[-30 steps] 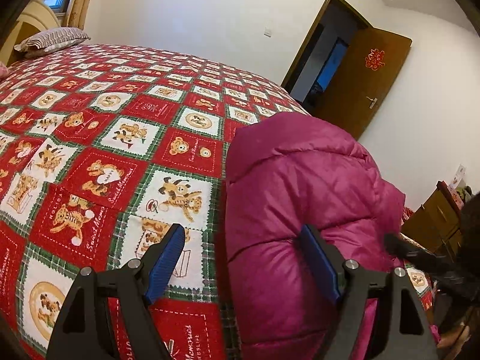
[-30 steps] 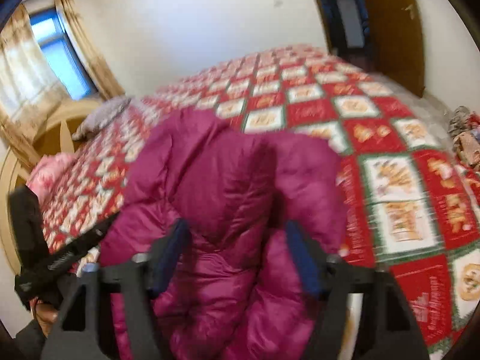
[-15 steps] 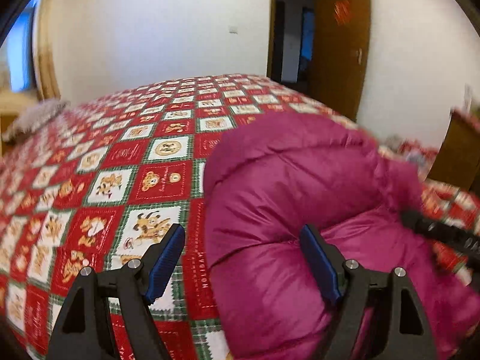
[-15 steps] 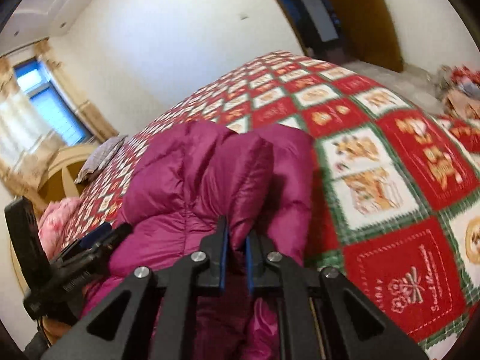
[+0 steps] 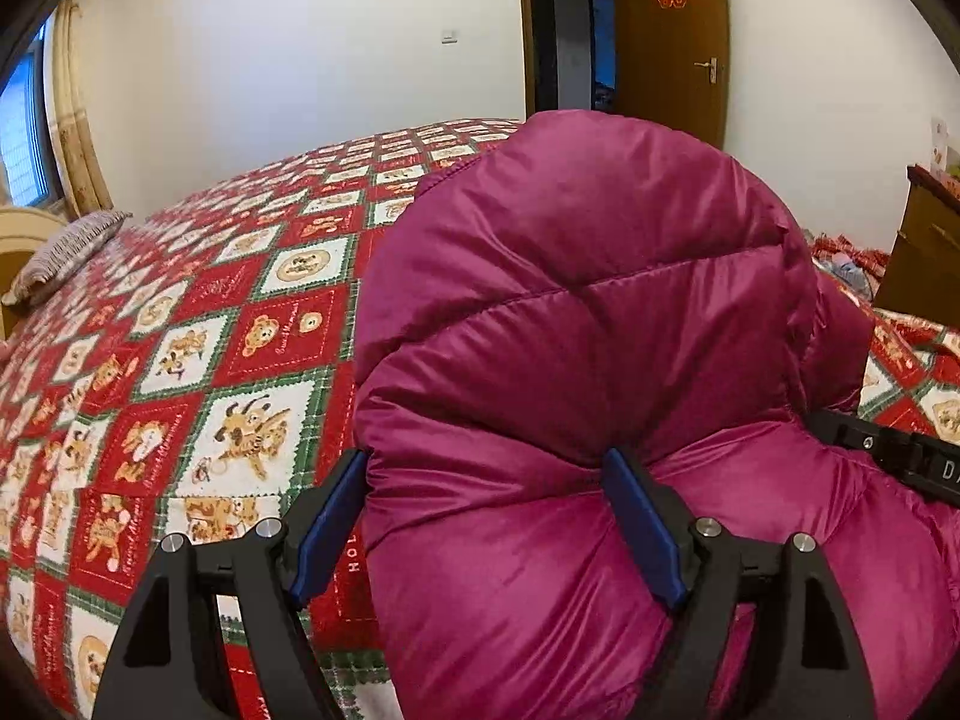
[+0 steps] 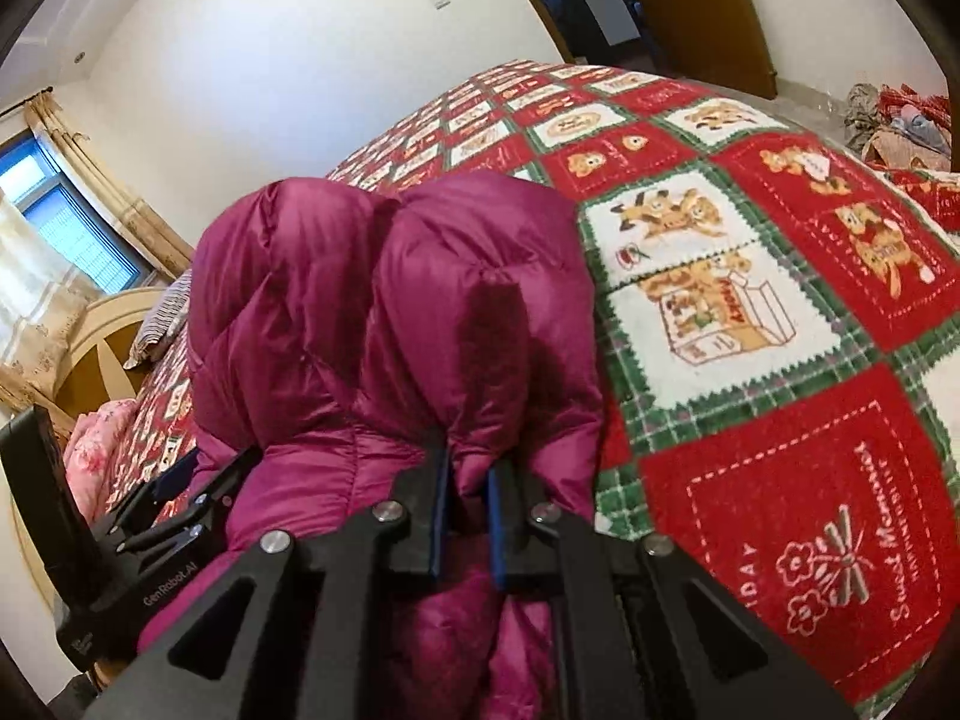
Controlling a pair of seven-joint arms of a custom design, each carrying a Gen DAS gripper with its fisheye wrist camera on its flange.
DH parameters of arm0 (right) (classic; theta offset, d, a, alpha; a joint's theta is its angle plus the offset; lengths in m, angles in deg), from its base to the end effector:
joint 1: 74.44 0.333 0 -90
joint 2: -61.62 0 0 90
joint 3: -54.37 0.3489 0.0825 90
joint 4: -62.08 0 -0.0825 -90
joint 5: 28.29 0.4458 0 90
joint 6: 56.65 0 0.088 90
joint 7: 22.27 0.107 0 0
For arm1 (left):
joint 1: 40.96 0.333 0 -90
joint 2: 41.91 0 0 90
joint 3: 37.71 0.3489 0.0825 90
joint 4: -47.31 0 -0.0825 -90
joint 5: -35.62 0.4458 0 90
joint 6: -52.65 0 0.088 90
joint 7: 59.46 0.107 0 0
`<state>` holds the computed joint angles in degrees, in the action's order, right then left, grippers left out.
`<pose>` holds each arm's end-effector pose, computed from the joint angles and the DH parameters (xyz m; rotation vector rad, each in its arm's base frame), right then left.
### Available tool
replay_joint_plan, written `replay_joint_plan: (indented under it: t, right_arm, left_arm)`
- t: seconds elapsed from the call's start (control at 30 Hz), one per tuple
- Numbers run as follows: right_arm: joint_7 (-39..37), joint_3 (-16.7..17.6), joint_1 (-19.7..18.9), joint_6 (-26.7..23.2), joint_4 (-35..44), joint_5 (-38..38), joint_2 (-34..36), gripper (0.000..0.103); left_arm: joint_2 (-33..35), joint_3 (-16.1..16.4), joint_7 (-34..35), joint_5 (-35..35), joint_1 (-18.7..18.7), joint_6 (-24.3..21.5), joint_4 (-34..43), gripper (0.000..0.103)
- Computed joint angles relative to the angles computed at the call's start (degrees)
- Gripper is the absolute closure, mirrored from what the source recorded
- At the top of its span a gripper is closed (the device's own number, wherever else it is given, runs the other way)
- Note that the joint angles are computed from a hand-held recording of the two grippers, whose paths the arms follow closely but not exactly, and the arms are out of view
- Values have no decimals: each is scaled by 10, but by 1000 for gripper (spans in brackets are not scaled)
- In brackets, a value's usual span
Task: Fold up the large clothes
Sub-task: 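Hold the folded jacket bundle with the right gripper and press it down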
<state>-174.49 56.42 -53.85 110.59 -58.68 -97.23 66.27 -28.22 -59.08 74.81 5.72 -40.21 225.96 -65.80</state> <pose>0.5643 0.2979 0.4297 -1.1016 2.0007 -0.3979 0.6733 -0.1960 0.4412 -1.1802 2.2139 -0.9570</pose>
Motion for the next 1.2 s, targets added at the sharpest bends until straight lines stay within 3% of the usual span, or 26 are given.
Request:
replay_joint_plan:
  t: [0.13,0.33,0.47,0.53,0.73,0.83,0.9,1.0,1.1,1.17,1.2]
  right_arm:
    - [-39,4,0,-8,-4,30,-1,93]
    - [-149,12,-1,-26,-17,145,-25,86]
    - [-90,32,-13,-65,-37,94,-83,81]
    - [-102,42,-25,-71,-31,96,-95,81]
    - [-273,40,-25,-82,57,258,-30,81]
    - [-344,33,-11,-140,113,329,22,81]
    - [-334,19,4,-165,118,325,36,85]
    - [-305,-1,17,-161,113,298,49,87]
    - [-283,-14,39,-195,128,235,66,87]
    - [-282,-17,57,-244,148,194,81,87]
    - [-280,-17,62,-259,154,184,86,87]
  left_arm:
    - [-5,20,-28,41,-20,18,-11,21]
    - [-7,4,-31,41,-2,16,-15,21]
    - [-7,5,-36,46,-3,23,-17,21]
    - [-8,10,-45,57,-8,29,-19,21]
    - [-12,40,-101,123,-35,52,-31,21]
    - [-12,35,-118,142,-28,54,-32,21]
    - [-11,22,-117,142,-15,50,-31,21]
    - [-7,-9,-96,116,15,22,-19,21]
    - [-8,-54,-17,25,62,-25,3,21]
    - [-10,-71,28,-42,78,1,8,21]
    - [-9,-62,26,-48,68,15,13,21]
